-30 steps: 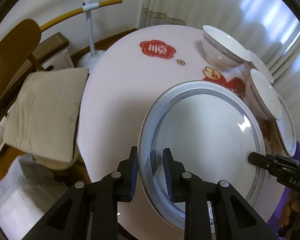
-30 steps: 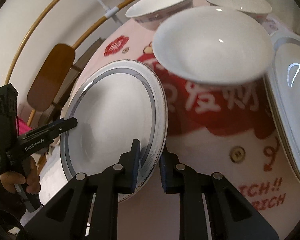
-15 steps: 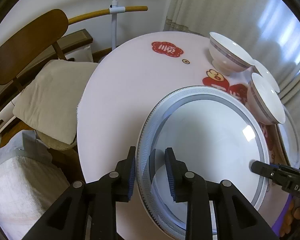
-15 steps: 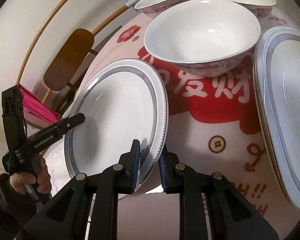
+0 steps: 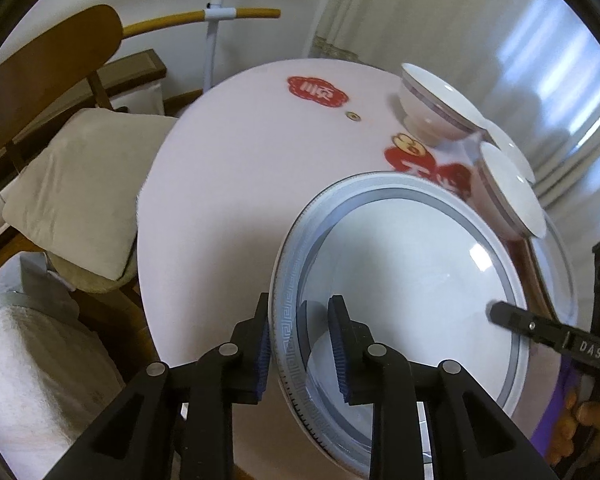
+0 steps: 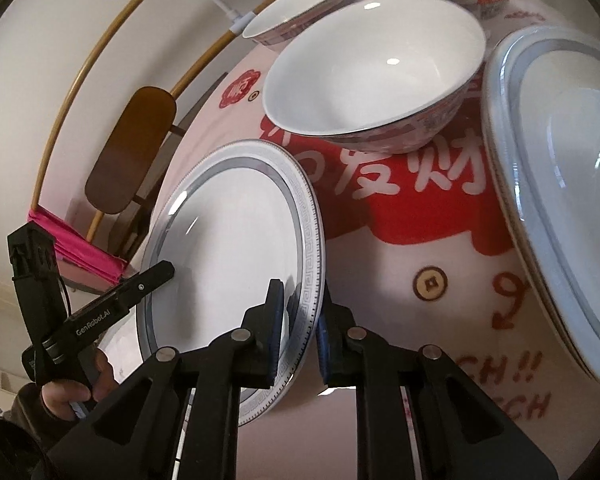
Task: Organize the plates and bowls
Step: 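Lift the gripped plate with both grippers and carry it toward the plate stack, then lower the plate with both grippers onto the plate stack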
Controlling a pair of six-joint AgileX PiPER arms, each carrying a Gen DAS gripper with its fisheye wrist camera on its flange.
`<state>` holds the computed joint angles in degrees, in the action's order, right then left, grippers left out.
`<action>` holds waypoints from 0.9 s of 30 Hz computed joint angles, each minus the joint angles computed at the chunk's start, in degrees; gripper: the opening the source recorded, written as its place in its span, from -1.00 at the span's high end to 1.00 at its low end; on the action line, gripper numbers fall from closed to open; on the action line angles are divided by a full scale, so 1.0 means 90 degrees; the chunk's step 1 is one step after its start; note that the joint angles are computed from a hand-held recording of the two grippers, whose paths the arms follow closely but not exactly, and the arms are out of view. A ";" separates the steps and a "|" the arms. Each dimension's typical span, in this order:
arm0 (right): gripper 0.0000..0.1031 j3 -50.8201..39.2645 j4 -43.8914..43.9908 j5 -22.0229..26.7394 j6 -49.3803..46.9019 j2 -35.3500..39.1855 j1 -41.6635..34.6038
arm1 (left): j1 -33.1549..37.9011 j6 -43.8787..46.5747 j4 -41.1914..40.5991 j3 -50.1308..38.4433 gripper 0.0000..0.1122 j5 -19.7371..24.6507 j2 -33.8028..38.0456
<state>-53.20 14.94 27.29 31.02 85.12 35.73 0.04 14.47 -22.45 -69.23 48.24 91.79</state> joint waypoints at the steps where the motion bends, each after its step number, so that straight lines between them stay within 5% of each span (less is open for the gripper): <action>1: 0.72 -0.0063 -0.0397 0.0184 0.0403 -0.0075 0.0111 | 0.0042 0.0095 -0.0080 0.0029 0.61 0.0087 -0.0057; 9: 0.71 -0.0050 -0.1604 0.1089 0.1896 -0.0807 0.0665 | 0.0198 0.0490 -0.0604 0.0494 0.64 0.0632 -0.0698; 16: 0.71 -0.0063 -0.1829 0.1932 0.1942 -0.1456 0.0778 | -0.0049 0.0245 -0.0721 0.0703 0.64 0.0912 -0.1236; 21: 0.71 -0.0039 -0.1686 0.2422 0.1476 -0.1991 0.0491 | -0.0613 -0.0459 -0.0566 0.0642 0.67 0.0895 -0.1555; 27: 0.71 0.0098 -0.0830 0.3104 -0.0264 -0.2776 -0.0818 | -0.1970 -0.2058 0.0182 0.0448 0.68 0.0538 -0.1781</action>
<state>-52.32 7.47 55.23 28.64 60.14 28.37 -17.69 -4.05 -20.81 -65.20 53.08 75.77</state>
